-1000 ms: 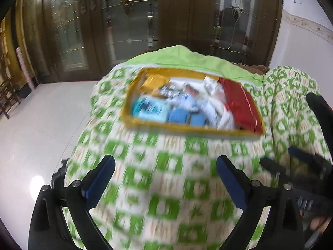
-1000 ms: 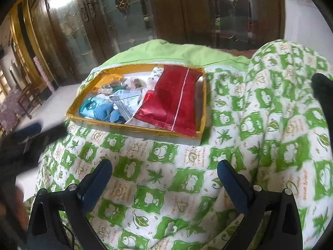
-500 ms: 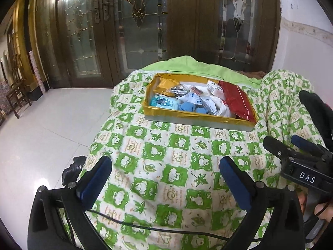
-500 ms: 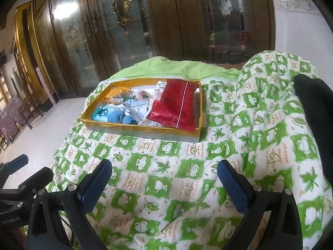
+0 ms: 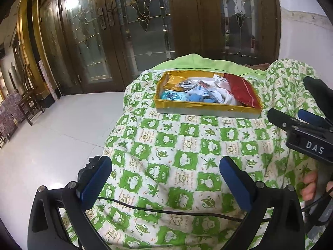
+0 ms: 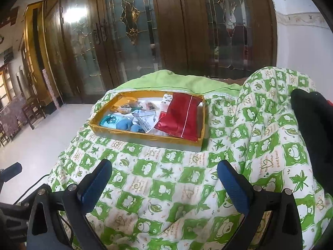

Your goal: Organize soft objects

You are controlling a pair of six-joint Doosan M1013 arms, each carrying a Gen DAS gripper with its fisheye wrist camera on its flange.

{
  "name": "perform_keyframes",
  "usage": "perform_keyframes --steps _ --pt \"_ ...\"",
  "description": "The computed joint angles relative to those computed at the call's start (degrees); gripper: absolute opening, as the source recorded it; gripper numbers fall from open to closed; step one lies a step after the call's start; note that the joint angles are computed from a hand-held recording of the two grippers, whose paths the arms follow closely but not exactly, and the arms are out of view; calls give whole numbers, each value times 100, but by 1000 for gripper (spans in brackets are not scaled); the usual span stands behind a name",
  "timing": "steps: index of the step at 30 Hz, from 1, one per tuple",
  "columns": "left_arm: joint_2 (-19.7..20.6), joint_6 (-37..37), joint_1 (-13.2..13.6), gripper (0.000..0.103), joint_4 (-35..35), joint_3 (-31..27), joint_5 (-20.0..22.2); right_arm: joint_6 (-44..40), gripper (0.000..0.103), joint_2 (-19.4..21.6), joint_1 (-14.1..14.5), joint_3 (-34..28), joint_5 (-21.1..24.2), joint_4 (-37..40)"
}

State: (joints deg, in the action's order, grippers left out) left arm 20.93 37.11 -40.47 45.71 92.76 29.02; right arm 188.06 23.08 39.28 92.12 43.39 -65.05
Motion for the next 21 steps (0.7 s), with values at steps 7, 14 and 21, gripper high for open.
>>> perform_keyframes --steps 7,14,21 --pt "-16 80 -21 103 -111 -33 75 257 102 -44 41 52 79 -375" --pt "25 102 -61 103 -61 -82 236 352 102 -74 72 40 174 -535" --pt "-20 46 -67 103 28 -44 141 281 102 -84 101 13 242 -389"
